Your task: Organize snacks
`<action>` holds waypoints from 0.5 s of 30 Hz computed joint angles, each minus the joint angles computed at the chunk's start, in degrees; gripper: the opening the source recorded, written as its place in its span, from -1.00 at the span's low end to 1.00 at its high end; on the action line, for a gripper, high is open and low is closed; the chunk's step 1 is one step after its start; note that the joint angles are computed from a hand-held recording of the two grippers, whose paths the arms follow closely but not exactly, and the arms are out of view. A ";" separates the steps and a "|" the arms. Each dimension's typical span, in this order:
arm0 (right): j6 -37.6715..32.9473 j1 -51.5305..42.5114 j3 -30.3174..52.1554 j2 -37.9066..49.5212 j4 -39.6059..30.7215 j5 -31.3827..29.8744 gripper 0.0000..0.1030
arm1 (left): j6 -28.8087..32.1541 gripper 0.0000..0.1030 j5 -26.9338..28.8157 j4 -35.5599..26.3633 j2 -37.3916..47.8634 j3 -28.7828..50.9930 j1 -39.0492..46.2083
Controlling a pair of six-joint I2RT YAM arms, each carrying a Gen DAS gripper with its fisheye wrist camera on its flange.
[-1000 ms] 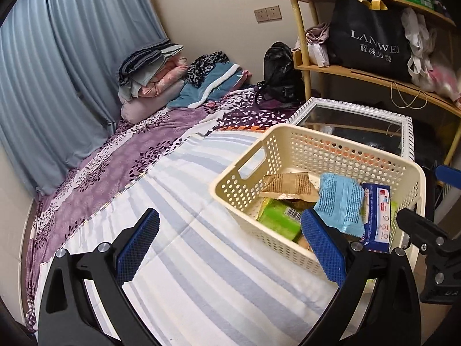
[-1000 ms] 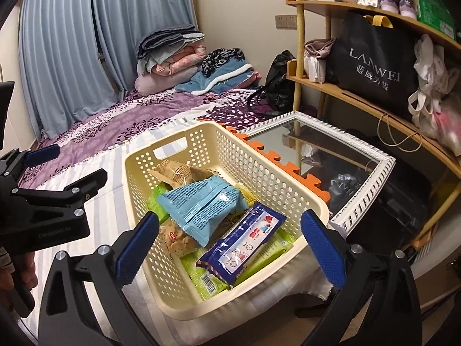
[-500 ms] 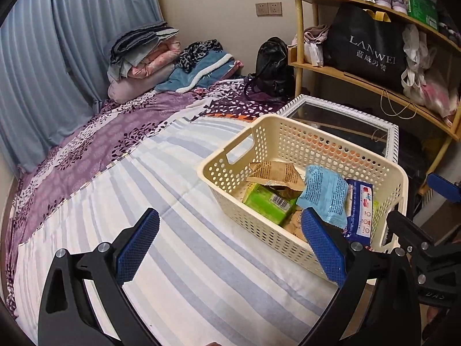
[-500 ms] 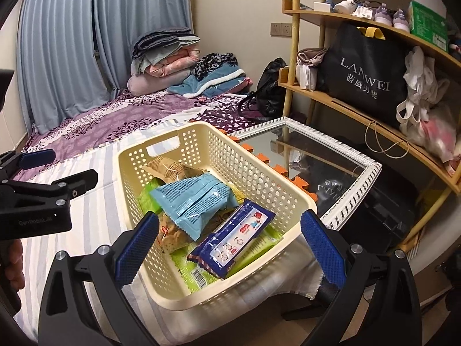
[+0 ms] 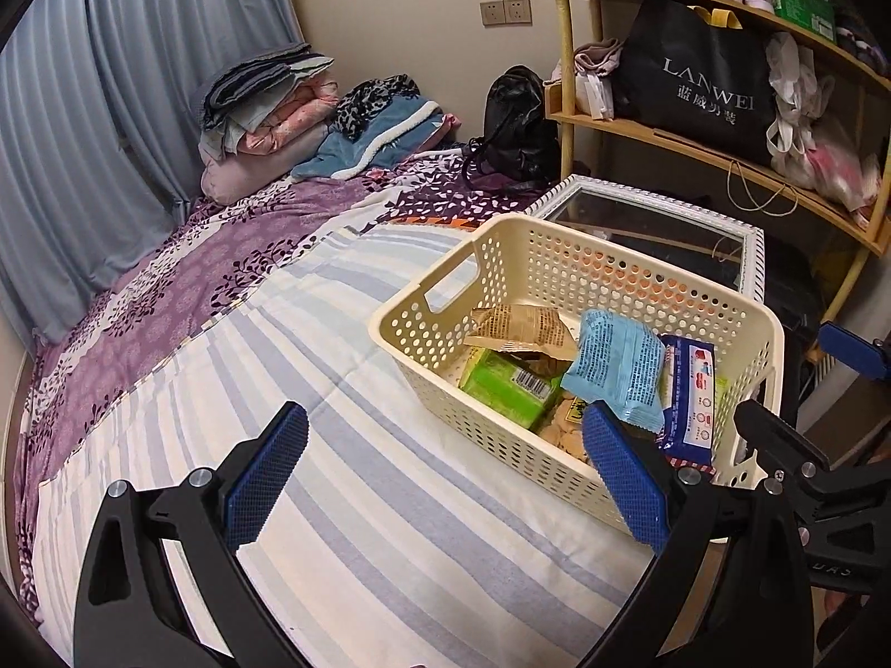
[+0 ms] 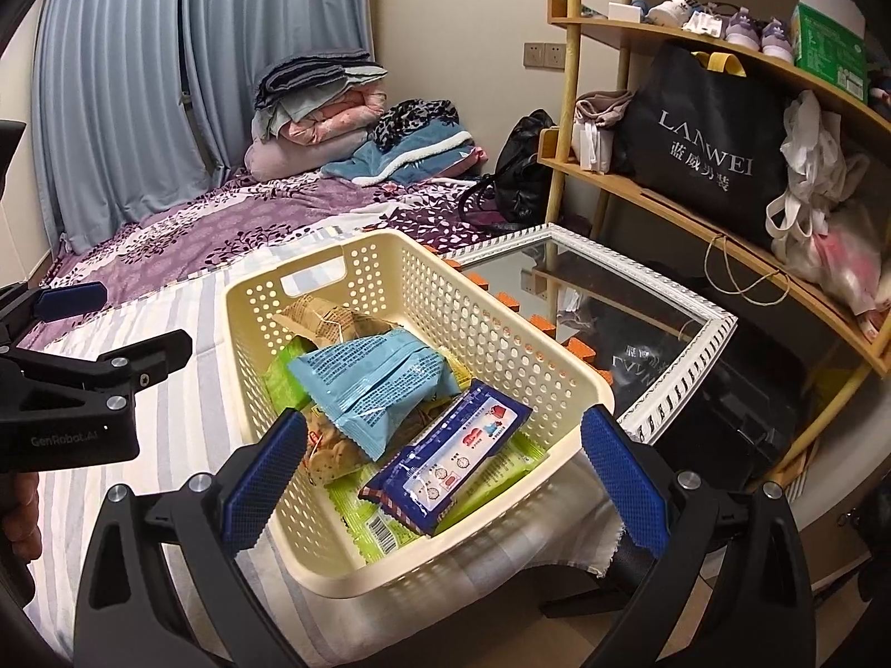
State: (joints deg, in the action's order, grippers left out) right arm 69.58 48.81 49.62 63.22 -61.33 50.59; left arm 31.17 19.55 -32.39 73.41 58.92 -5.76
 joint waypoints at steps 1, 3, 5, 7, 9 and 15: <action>0.00 0.00 0.00 0.00 0.00 0.00 0.90 | 0.04 0.94 -0.03 -0.02 -0.09 -0.06 -0.08; -0.07 -0.04 -0.26 -0.20 0.16 0.07 0.90 | 0.11 0.94 -0.08 0.02 -0.29 -0.17 -0.29; 0.07 0.02 -0.50 -0.32 0.25 0.09 0.90 | 0.32 0.94 -0.22 0.24 -0.63 -0.44 -0.45; -0.08 -0.02 -0.43 -0.34 0.27 0.06 0.90 | 0.56 0.94 -0.34 0.29 -0.93 -0.57 -0.63; -0.06 -0.06 -0.41 -0.35 0.23 -0.04 0.90 | 0.84 0.94 -1.28 1.13 -1.70 -1.32 -1.09; 0.49 0.19 -0.87 -0.53 0.22 0.11 0.90 | 1.43 0.94 -2.79 1.79 -3.11 -2.48 -2.51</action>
State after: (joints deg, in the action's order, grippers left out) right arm 70.06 49.00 48.75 62.69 -61.11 50.70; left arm 32.61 16.76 -30.61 70.30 56.45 -8.27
